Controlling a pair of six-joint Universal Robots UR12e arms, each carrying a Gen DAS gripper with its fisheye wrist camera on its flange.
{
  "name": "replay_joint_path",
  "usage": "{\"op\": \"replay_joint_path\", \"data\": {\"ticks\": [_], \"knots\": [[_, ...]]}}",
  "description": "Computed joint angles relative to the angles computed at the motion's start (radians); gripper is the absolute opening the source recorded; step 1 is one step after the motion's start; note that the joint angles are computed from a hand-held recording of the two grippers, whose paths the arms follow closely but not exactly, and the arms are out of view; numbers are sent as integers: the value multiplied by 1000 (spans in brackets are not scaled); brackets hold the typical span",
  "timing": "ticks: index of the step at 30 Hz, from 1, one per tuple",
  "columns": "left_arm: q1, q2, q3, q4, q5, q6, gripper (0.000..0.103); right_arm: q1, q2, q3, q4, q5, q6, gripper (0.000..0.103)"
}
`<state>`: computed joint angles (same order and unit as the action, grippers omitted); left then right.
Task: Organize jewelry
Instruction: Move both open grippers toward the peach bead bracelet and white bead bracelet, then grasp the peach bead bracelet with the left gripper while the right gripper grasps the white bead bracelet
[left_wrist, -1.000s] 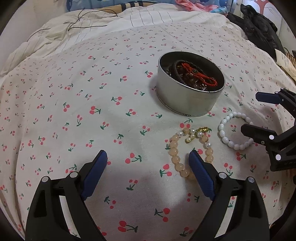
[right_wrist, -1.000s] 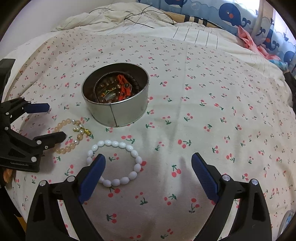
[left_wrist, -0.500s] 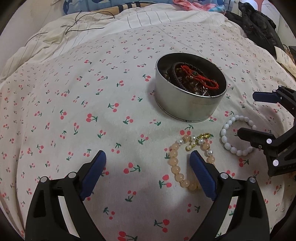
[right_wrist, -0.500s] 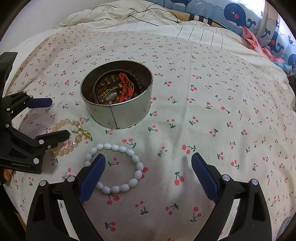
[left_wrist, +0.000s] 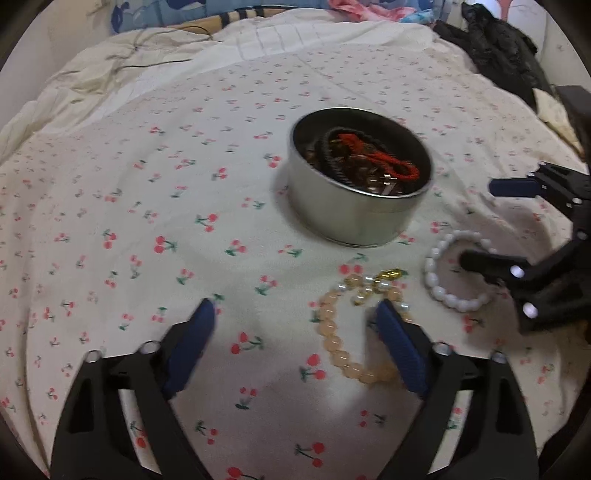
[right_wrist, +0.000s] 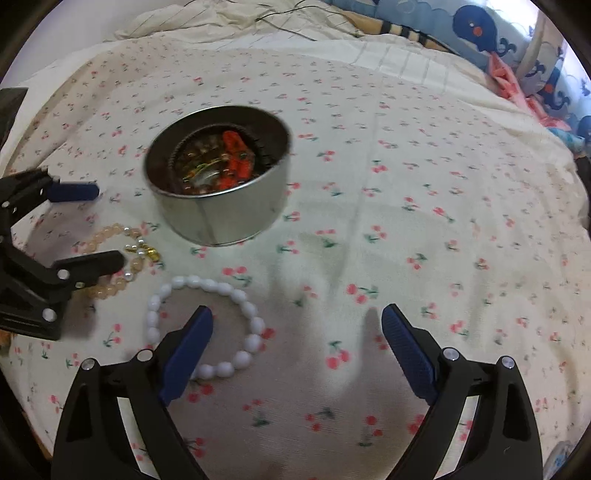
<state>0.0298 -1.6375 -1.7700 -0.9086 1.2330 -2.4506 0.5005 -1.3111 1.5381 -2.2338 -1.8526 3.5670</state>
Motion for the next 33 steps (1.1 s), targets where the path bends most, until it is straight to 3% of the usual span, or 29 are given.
{"op": "replay_joint_path", "data": {"ticks": [4, 7, 12, 16, 20, 26, 28, 30, 32, 33], "knots": [[7, -1, 7, -36, -11, -8, 80, -8, -20, 30, -77, 56, 0, 89], [7, 5, -3, -25, -7, -10, 81, 1, -11, 22, -70, 57, -26, 89], [1, 19, -27, -9, 7, 31, 91, 5, -4, 23, -82, 62, -31, 88], [1, 20, -21, -32, 14, 29, 90, 5, -4, 23, -81, 76, -25, 57], [13, 23, -15, -56, -19, 33, 65, 1, -14, 33, -85, 70, 5, 43], [18, 29, -26, -29, -29, 14, 61, 14, -21, 51, -175, 45, -23, 48], [15, 33, -34, -16, -25, 22, 61, 15, -14, 37, -125, 52, -23, 48], [19, 37, -38, -19, -40, 32, 49, 13, -8, 32, -84, 61, -13, 48], [21, 42, -39, -24, -46, 44, 29, 15, -9, 33, -90, 63, -18, 36], [22, 43, -39, -28, -50, 45, 26, 16, -11, 34, -94, 60, -20, 21]]}}
